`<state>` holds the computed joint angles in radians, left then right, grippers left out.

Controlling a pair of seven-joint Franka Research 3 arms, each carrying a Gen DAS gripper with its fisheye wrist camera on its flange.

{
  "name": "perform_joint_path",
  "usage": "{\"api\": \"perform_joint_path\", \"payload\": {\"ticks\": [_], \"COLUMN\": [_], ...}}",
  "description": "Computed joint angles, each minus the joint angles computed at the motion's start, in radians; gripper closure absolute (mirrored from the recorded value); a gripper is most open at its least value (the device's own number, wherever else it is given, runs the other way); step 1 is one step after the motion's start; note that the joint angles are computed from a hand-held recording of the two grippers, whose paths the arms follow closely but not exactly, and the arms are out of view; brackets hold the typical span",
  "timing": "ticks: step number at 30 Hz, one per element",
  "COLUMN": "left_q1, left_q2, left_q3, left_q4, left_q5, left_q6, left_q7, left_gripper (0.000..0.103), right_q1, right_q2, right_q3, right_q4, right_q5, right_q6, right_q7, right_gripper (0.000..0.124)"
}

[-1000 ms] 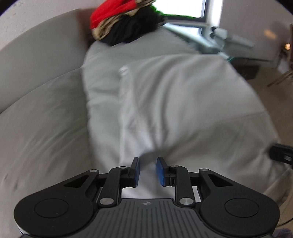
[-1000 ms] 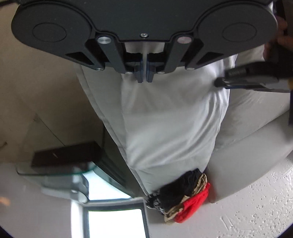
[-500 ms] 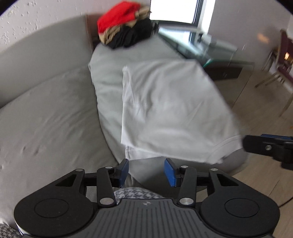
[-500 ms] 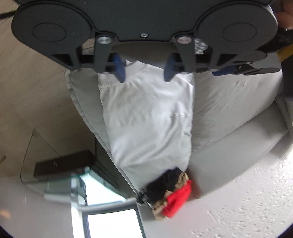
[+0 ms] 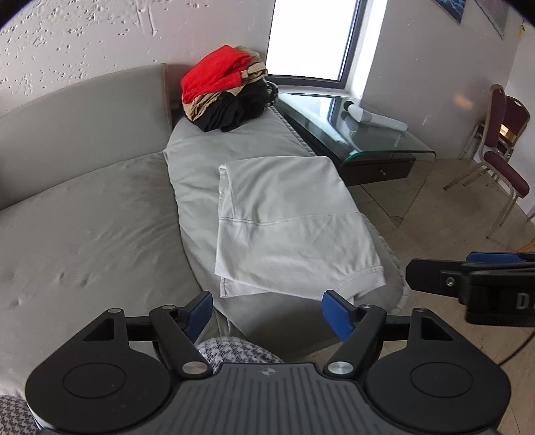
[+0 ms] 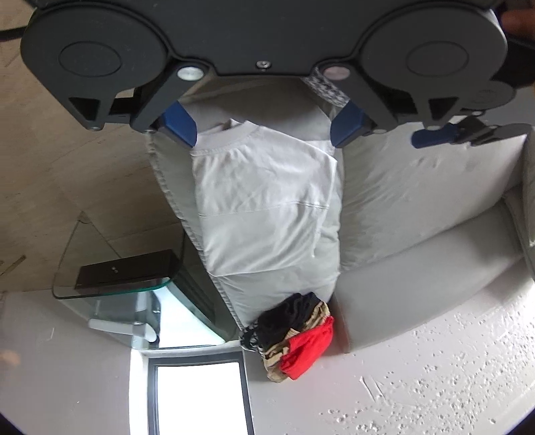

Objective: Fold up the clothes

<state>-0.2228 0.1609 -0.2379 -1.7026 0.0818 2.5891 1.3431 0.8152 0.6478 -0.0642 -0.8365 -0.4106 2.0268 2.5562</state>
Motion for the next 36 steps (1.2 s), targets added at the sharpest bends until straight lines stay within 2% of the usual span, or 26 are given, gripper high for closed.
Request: {"api": "perform_joint_path", "payload": {"ticks": [6, 19, 36], "left_q1": [-0.001, -0.004, -0.016], "left_q2": [-0.026, -0.021, 0.002], "left_q3": [-0.001, 0.001, 0.008], "left_q4": [-0.029, -0.035, -0.028], "left_q5": [-0.003, 0.010, 0.085], "left_q6": [0.021, 0.028, 0.047], "left_q7": [0.006, 0.014, -0.014], "left_gripper": [0.026, 0.027, 0.026], "right_q1": [0.018, 0.037, 0.026], "right_q2": [0.014, 0.118, 0.133], "right_q3": [-0.007, -0.035, -0.041], "right_q4": [0.039, 0.210, 0.211], "right_q5": [-0.014, 0.000, 0.030], "right_q6": [-0.047, -0.135, -0.124], "right_q7": [-0.012, -0.063, -0.073], "right_gripper": [0.032, 0.026, 0.026]}}
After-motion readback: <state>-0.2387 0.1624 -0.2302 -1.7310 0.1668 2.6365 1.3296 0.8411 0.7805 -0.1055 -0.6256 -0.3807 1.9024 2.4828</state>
